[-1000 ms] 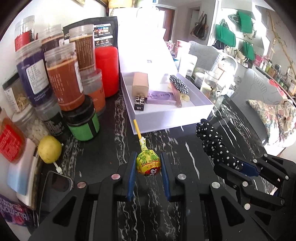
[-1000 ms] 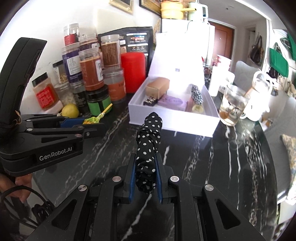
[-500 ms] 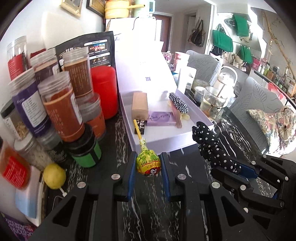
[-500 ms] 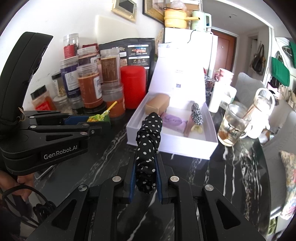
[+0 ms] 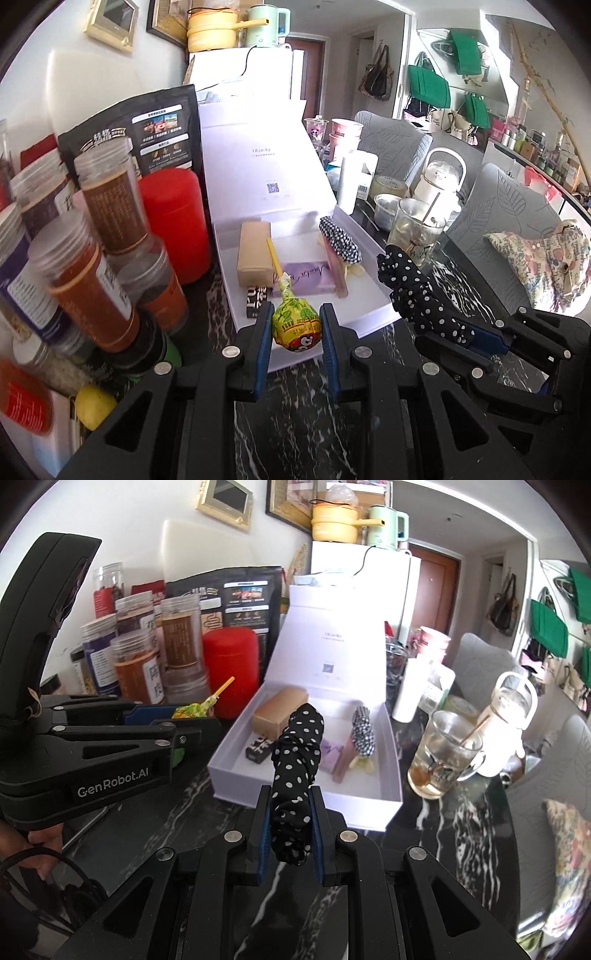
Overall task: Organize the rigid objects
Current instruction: 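Carry the lollipop with the left tool while the right tool carries the polka-dot scrunchie to the white box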
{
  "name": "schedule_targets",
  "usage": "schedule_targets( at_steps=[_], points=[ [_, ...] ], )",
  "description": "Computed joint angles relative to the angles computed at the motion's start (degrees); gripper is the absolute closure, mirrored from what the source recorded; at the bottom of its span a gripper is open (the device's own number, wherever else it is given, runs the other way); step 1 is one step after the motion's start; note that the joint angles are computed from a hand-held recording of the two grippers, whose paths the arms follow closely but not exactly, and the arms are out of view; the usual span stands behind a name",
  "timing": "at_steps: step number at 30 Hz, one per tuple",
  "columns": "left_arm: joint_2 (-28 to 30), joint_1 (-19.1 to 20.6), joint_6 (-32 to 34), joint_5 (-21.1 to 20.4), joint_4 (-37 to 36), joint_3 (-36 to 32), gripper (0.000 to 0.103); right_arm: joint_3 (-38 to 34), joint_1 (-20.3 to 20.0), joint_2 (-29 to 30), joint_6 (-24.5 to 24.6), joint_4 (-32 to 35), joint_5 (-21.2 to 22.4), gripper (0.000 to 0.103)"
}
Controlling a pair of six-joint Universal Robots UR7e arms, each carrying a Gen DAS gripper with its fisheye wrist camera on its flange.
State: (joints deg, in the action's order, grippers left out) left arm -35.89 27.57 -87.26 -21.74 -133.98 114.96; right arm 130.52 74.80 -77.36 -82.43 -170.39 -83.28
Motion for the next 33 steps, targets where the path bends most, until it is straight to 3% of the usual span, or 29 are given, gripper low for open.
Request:
schedule_targets(
  at_steps=[23,33],
  points=[
    [3.7,8.0,27.4,2.3,-24.3,-5.6,0.078,-10.7,5.8,9.4,6.1,-3.3,-2.2,0.085],
    [4.2,11.4,32.8,3.7,-26.0,-9.1,0.078,-16.2,7.9,13.8,9.9,-2.4,-3.1,0.085]
  ],
)
